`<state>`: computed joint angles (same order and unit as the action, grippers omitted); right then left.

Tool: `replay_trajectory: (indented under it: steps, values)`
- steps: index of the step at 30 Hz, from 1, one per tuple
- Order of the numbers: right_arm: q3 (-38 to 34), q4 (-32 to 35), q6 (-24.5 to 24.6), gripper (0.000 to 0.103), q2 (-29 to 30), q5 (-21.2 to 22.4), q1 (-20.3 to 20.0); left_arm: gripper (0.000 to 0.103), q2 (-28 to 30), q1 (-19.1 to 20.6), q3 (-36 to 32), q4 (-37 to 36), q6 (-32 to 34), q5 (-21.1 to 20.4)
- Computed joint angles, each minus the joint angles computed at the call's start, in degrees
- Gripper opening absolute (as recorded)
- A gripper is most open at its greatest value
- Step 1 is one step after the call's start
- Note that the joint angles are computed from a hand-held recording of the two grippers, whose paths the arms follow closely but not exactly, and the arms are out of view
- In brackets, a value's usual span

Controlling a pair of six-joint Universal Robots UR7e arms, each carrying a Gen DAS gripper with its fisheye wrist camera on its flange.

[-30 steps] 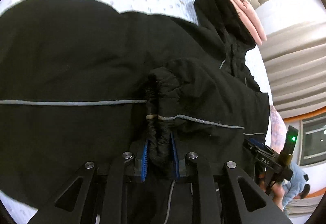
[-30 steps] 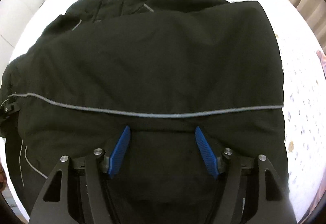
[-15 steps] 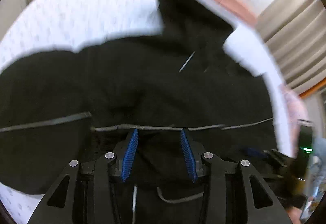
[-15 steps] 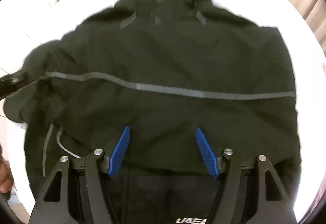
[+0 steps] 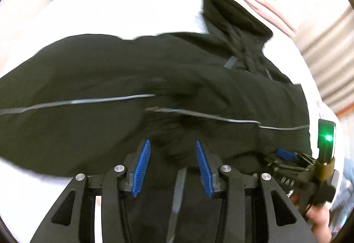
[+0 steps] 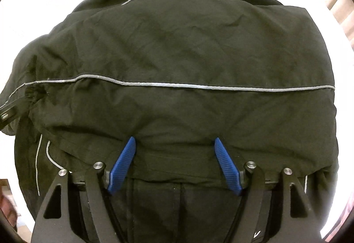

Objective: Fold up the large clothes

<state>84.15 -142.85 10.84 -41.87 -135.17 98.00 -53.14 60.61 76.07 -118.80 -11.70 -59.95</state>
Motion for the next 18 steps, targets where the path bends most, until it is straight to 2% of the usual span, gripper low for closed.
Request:
replay_trajectory:
  steps: [3, 6, 7, 11, 14, 18]
  values:
    - [0.14, -0.64, -0.46, 0.078, 0.1, -0.37, -0.18, 0.045, -5.13, 1.99, 2.36, 0.63, -5.88, 3.59]
    - [0.46, -0.5, 0.25, 0.079, 0.17, -0.93, 0.34, 0.045, -9.25, 4.27, 3.67, 0.86, -10.94, 11.53]
    - [0.85, -1.0, 0.79, 0.08, 0.51, -1.13, 0.67, 0.045, -10.52, 5.42, 3.42, 1.64, -13.04, 14.56]
    - [0.72, -2.03, 0.77, 0.08, 1.67, -2.27, 1.04, 0.045, -12.46, 9.86, -0.06, 3.19, -19.01, 21.37]
    - [1.33, -1.67, 1.92, 0.081, 1.38, -2.56, 1.72, 0.045, -11.61, 13.74, -4.57, 2.72, -19.96, 20.63]
    - [0.94, -0.73, 2.67, 0.081, 1.63, -2.97, 1.99, 0.045, -9.18, 19.14, -10.49, 1.89, -23.04, 12.28]
